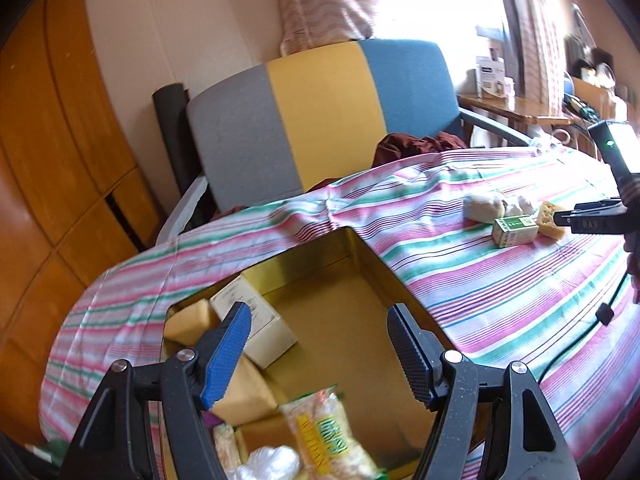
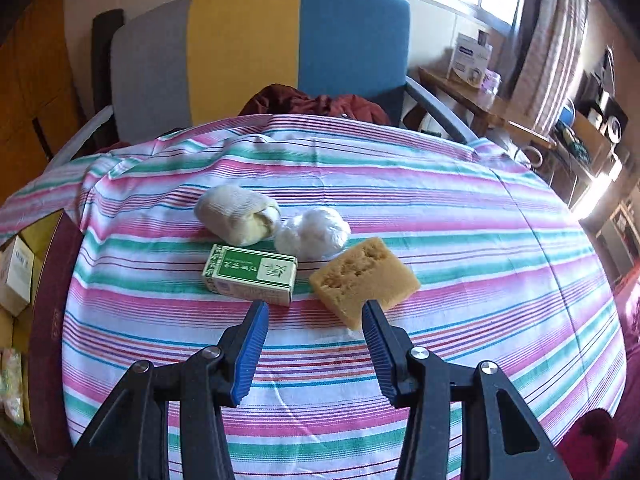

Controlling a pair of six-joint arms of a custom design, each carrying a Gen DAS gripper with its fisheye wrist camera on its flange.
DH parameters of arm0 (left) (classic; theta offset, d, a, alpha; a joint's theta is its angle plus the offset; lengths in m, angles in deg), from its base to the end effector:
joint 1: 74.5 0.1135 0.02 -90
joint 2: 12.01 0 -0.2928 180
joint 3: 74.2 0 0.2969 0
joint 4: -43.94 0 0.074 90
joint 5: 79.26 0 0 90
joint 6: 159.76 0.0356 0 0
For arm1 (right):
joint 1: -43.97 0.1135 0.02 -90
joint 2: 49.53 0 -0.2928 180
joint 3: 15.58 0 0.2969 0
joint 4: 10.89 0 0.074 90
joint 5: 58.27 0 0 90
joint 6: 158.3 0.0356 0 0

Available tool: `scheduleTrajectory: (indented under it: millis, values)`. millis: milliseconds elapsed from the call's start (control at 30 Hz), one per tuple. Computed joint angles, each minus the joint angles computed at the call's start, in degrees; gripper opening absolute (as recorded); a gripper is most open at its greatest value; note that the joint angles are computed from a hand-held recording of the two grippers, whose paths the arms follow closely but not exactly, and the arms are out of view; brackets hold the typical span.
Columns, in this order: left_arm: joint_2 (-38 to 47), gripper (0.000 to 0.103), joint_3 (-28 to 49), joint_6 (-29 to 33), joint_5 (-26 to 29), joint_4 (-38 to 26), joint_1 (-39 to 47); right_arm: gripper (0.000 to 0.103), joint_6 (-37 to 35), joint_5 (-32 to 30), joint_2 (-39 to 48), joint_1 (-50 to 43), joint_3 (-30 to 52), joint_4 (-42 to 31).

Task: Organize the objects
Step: 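Move both tools back toward the remaining items on the table, then grasp the beige wrapped bundle with the left tool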

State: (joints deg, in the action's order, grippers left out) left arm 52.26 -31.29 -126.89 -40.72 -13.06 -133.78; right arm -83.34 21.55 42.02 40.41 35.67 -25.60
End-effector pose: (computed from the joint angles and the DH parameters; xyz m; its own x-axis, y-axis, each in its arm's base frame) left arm 0.1204 -0.1481 0.1749 -0.6537 0.0757 -0.7529 -0.1733 0.9536 0.2463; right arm 0.3167 -0.0134 0.1248 -0.7793 -0.2074 -0.5914 -0.2508 0.9680 -0.0090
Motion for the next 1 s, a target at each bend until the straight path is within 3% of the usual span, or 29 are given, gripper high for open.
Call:
scheduleTrajectory:
  millis: [667,1000]
  values:
    - [13.49,0.072,6.94,16.49,5.61,16.25,5.09,0.049,4.47,-2.68,3.38,-4.83,4.13,-5.06]
    - [20.32,0.072,12.32,21.71,24.13,27.22,15.59,0.049,7.39,-3.39,5.02,-7.49,6.32,-7.50]
